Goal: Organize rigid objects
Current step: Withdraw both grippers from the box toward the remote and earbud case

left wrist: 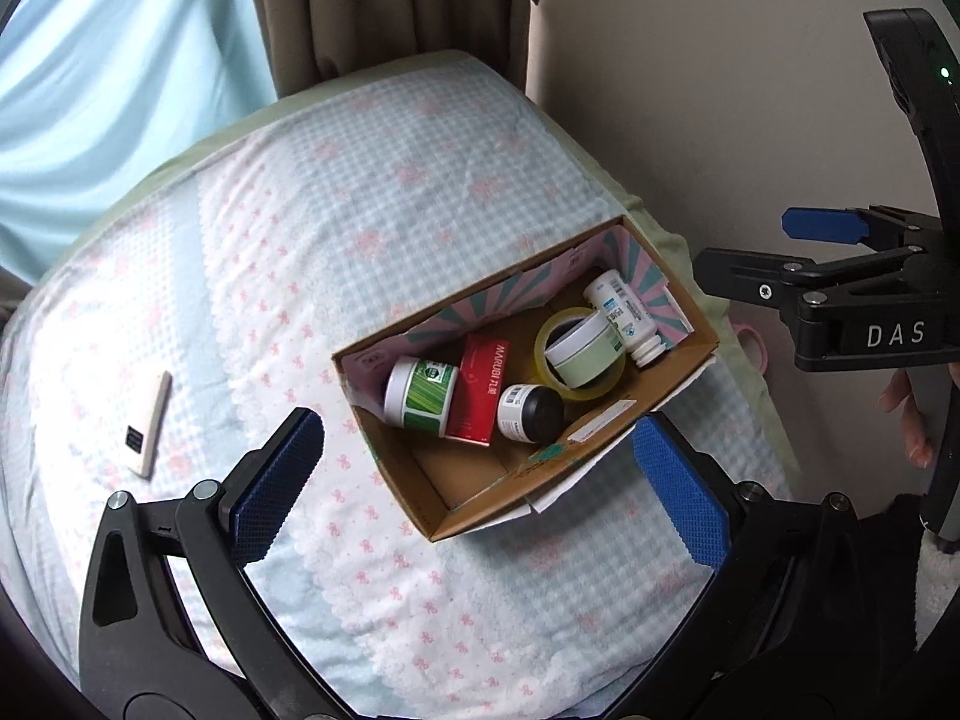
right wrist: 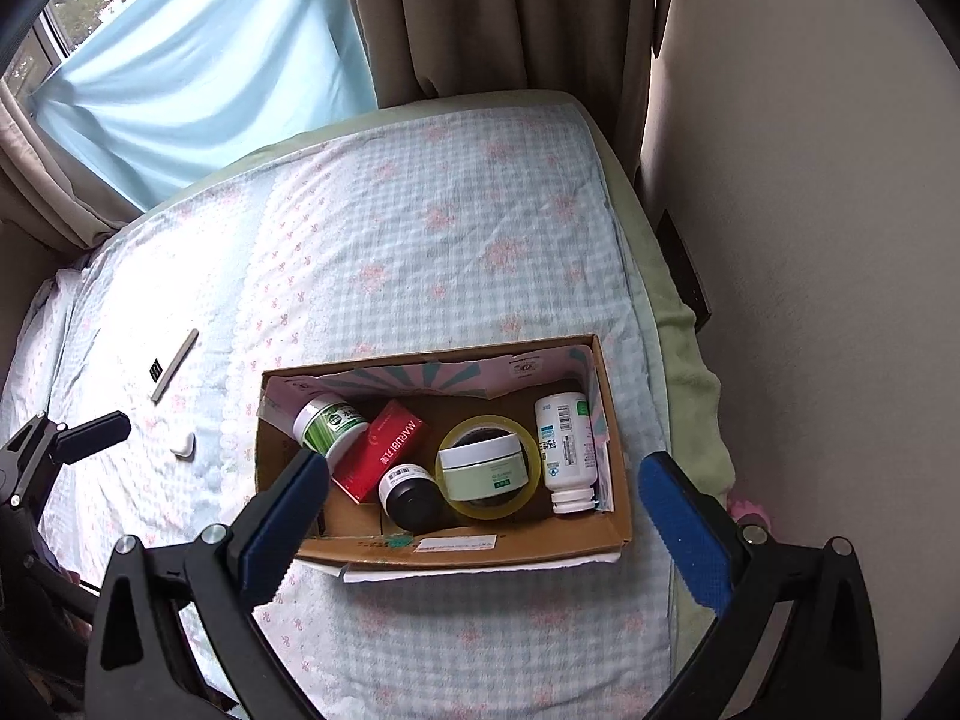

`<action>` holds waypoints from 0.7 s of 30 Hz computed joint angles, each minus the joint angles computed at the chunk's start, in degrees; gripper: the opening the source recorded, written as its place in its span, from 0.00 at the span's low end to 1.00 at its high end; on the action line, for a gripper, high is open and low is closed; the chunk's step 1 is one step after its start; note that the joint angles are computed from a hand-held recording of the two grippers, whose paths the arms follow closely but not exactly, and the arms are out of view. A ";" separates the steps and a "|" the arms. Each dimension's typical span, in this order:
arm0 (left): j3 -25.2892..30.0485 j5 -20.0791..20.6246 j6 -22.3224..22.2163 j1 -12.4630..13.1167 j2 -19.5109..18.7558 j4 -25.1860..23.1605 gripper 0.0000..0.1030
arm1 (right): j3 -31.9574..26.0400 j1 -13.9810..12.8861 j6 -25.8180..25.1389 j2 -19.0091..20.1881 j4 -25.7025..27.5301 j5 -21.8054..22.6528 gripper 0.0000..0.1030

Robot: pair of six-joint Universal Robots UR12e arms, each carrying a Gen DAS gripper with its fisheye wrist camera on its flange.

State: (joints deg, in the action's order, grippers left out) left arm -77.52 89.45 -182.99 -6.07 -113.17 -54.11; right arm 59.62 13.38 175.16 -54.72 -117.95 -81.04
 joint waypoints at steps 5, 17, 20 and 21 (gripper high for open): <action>-4.77 -2.56 0.88 2.24 4.34 3.51 1.00 | 2.87 1.90 0.89 -3.41 -1.98 -3.32 1.00; -18.00 -10.93 11.30 14.42 17.43 7.76 1.00 | 7.94 11.15 15.84 -9.07 -7.18 -10.67 1.00; -19.55 -11.69 14.74 18.29 19.39 7.38 1.00 | 7.67 13.88 19.56 -8.65 -8.06 -12.28 1.00; -19.81 -11.84 15.53 19.52 19.83 6.79 1.00 | 7.57 14.68 20.52 -8.45 -8.43 -12.10 1.00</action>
State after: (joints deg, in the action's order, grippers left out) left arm -97.33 77.62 -167.46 13.45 -93.35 -47.33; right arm 67.18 28.06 195.69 -63.17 -126.38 -93.14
